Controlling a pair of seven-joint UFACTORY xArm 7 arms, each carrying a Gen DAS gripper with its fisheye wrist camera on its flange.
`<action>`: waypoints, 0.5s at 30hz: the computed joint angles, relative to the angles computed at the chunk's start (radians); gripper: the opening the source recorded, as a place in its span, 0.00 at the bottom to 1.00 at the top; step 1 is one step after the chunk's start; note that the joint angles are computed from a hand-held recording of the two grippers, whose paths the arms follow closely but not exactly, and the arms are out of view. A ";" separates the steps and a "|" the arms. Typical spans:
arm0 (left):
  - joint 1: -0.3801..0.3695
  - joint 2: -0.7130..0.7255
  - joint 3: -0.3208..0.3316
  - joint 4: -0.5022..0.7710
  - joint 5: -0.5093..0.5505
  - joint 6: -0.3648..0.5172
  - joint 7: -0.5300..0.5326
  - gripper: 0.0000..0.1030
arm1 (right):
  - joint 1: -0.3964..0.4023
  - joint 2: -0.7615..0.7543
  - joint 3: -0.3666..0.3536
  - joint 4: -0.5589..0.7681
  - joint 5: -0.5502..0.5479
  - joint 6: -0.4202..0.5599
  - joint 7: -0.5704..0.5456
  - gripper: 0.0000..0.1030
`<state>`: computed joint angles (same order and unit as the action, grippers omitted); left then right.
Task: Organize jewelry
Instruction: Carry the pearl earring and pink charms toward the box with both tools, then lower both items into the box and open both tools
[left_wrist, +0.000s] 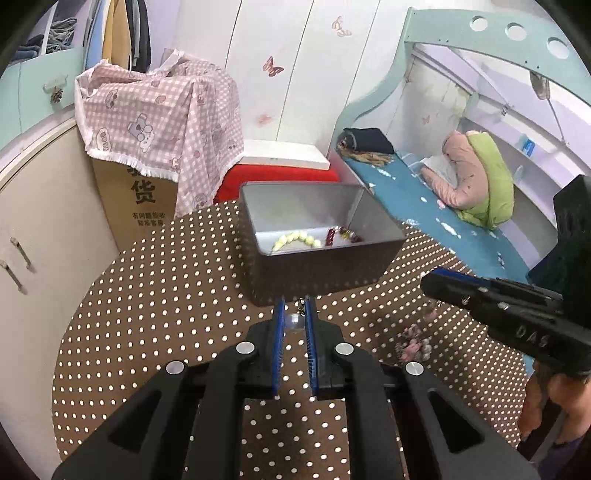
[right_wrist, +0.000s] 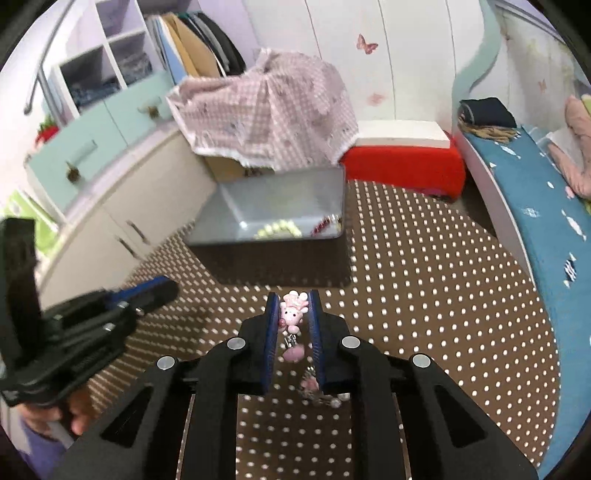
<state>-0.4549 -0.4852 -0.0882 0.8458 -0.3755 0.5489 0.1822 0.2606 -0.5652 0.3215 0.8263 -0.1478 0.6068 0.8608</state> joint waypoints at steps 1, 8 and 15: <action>-0.004 0.004 0.006 0.009 -0.004 0.003 0.008 0.09 | 0.008 -0.004 -0.012 0.002 0.010 -0.009 -0.009 0.16; -0.022 0.038 0.016 0.091 -0.035 0.019 0.061 0.09 | -0.010 -0.006 -0.023 0.056 0.014 -0.016 -0.038 0.17; 0.006 0.117 -0.004 0.204 -0.030 0.019 0.074 0.09 | -0.042 0.056 -0.028 0.137 -0.004 -0.030 -0.065 0.17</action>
